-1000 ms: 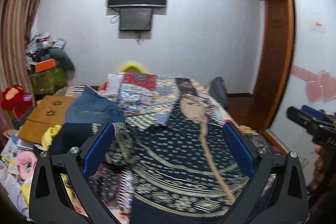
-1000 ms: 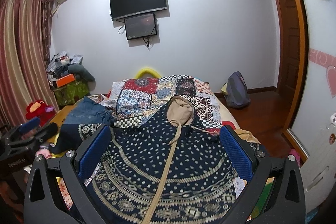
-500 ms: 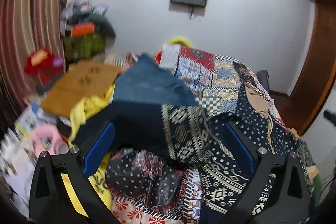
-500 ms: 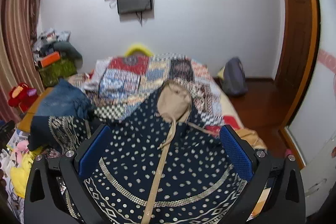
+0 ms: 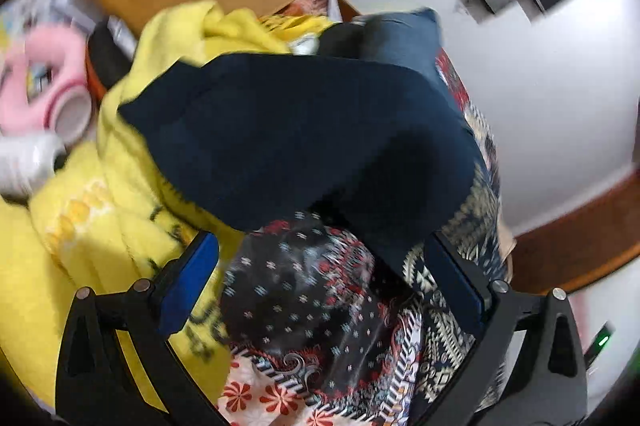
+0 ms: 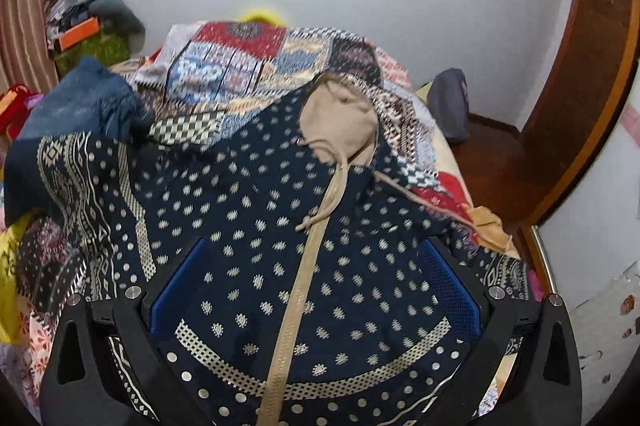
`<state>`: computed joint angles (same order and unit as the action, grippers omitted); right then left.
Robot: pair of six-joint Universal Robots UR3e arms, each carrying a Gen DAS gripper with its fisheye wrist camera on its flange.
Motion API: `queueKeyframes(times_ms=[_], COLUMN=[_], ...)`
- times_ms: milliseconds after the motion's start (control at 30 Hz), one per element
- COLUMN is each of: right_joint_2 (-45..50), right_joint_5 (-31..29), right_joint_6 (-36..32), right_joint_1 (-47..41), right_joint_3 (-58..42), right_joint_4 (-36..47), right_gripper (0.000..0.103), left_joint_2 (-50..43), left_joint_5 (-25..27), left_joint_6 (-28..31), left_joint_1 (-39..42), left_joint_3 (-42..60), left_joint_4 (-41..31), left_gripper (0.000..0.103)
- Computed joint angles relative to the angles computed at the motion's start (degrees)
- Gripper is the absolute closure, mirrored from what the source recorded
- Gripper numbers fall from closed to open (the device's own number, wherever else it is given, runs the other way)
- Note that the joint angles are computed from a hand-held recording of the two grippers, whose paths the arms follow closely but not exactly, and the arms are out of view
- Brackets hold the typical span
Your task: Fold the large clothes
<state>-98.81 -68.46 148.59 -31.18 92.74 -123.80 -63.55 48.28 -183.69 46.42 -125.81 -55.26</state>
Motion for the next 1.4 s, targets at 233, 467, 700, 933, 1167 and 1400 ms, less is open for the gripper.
queueKeyframes(times_ms=[233,467,700,933,1167,1400], right_joint_2=[2.8,3.85,2.97,-1.0,-3.61,-4.13], right_joint_5=[-3.8,-6.22,-5.94,0.08,7.5,15.52], right_joint_6=[1.67,2.32,2.19,-0.06,-3.78,-9.67], right_joint_1=[3.04,4.58,3.89,-1.29,-7.94,-15.88], right_joint_3=[-0.12,-0.09,-0.01,-0.35,-1.45,-4.27], right_joint_4=[-1.57,-2.45,-1.93,2.28,7.89,15.46], right_gripper=[0.0,0.0,0.0,0.0,0.0,0.0], left_joint_2=[-5.61,-13.57,-12.81,-6.48,-15.4,-39.29], left_joint_5=[-8.83,-10.28,8.97,13.18,19.52,31.9], left_joint_6=[0.78,-6.06,-6.18,-5.95,-9.16,-8.09], left_joint_1=[8.06,9.41,-1.7,-8.36,-24.76,-48.99], left_joint_3=[-6.08,-7.94,1.64,14.07,39.85,78.97], left_joint_4=[6.56,19.21,21.35,16.8,14.15,5.01], left_gripper=[0.003,0.035,0.1,0.101,0.101,0.101])
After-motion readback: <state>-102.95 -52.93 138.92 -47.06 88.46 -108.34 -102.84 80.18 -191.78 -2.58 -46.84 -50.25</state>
